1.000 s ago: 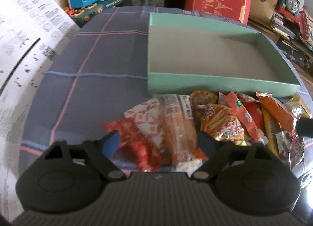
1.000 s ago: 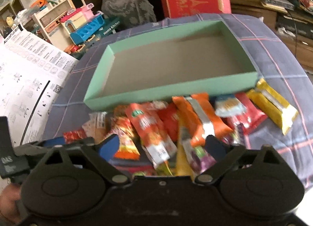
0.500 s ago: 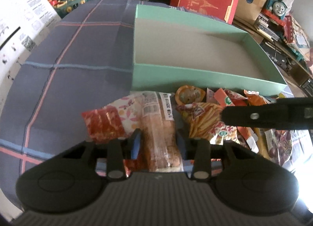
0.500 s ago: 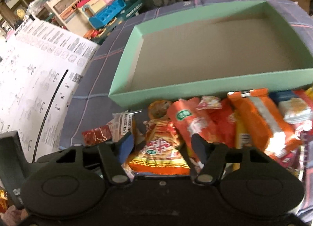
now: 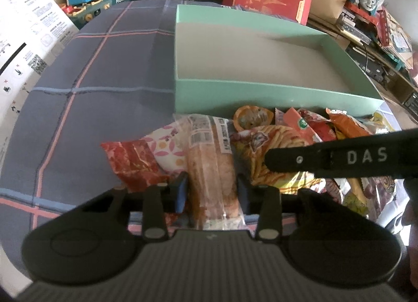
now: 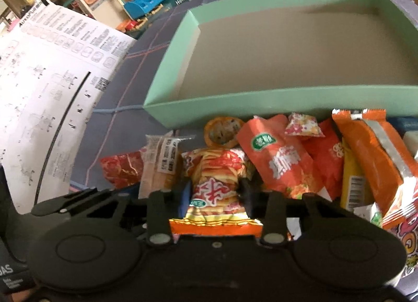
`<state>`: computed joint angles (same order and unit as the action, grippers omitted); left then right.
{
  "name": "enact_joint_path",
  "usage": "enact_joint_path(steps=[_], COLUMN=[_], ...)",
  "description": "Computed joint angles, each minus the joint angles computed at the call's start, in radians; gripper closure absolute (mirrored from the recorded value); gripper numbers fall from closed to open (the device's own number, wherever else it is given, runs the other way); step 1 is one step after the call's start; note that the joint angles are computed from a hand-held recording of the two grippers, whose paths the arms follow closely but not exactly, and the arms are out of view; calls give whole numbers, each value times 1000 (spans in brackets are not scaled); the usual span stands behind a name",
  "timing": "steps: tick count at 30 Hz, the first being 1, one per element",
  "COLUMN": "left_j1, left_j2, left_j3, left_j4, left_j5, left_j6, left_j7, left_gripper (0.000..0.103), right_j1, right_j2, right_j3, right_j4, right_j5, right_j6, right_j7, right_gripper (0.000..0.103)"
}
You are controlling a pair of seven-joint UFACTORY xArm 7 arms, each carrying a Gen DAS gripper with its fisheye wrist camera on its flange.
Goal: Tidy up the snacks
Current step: 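Grasp the clear bread-stick packet with the left gripper while the right grasps the orange chip bag, then carry both snacks into the green tray and open both grippers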
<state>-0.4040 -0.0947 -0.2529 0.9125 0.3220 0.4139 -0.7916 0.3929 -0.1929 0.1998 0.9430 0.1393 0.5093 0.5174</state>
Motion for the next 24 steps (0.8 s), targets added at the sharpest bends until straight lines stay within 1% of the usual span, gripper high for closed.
enact_joint_path(steps=[5,8,12,14,15,16,18,21,22,24], left_j1=[-2,11,30,34,39,45,47,35,27,1], left_j2=[-66,-97,-86,-53,-33,-6,64,180,220,301], left_j3=[2,-4,-8,3,6,8,18,47,58,88], left_j4=[-22,-12,55,109,142,179,273,413,457,552], left_j5=[-50,-60,-52,-67,-60,-44,-25,-53,-55,-32], left_j6=[10,18,17,10,15,22,49,84,94,147], left_j7=[32,44,74,111,121,126,139,188,198,170], left_gripper=[65,65,65,65,65,65,65,65,65,65], right_j1=[24,21,9,-16,-17,-38,-87,-134,-142,-165], right_j2=[-46,-69,-67,-55,-55,-49,-23,26,43,85], right_j3=[-30,-33,-49,-50,-49,-48,-60,-64,-71,-71], right_j4=[-8,7,49,75,75,90,132,192,208,240], right_j5=[102,108,121,95,96,68,17,-50,-57,-107], right_j6=[-8,-20,-40,-53,-53,-57,-64,-51,-47,-36], right_j7=[-76,-103,-140,-139,-140,-128,-105,-74,-75,-48], right_gripper=[65,65,65,65,65,65,67,68,69,69])
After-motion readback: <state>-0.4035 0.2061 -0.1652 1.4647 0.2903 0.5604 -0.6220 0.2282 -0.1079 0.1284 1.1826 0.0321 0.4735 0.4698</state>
